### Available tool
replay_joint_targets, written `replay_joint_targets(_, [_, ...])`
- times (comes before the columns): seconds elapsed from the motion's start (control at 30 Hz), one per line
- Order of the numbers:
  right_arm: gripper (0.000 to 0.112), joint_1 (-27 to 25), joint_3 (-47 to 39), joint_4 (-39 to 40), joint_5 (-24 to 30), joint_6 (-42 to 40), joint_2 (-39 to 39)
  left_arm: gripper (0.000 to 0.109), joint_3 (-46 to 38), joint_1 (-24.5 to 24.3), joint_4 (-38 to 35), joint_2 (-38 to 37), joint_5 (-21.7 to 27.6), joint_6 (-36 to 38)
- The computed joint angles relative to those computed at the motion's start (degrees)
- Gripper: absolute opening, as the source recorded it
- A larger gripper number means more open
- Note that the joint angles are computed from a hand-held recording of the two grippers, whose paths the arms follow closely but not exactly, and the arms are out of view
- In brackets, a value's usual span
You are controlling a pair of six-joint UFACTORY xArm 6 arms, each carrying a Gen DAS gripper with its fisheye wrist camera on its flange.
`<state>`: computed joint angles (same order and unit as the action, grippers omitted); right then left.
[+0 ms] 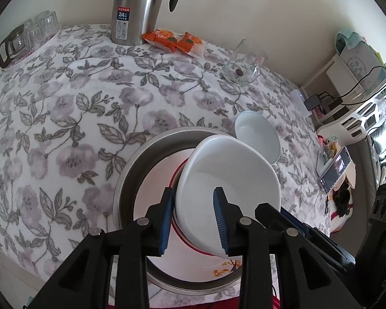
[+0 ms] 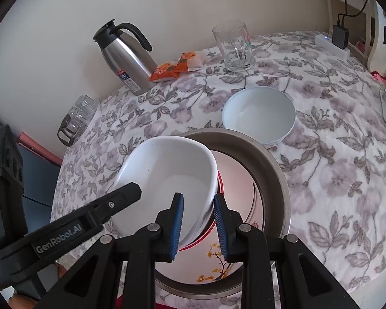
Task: Organize plates and bowls
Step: 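Lower the square bowl into the red-rimmed bowl with both grippers, then open both grippers and lift them off the square bowl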
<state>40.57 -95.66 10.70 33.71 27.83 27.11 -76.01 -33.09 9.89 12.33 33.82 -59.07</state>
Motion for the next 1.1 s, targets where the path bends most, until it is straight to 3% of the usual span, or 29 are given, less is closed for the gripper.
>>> replay_joint_targets(0.37, [0.028,0.02,0.35,-0.18,-0.49,-0.1,-0.45,0.032,1.0,0.38,0.47,-1.11,-1.28,-0.89])
replay_joint_targets(0.83, [0.028,-0.1,2.3,-4.39,-3.72,2.88,-2.4,0.036,3.97,1.59,8.2,-4.7,-1.7,-10.28])
replay_joint_targets(0.93, [0.035,-0.23,2.46,-5.8,-3.72,4.34,-2.54,0.056,3.26,1.42,9.06,-4.45,0.02,-11.16])
replay_joint_targets(1.1, [0.053,-0.54,2.09,-7.98,-2.85,6.7,-2.34,0.06,2.83,1.47,9.25,-4.25,1.77,-11.6])
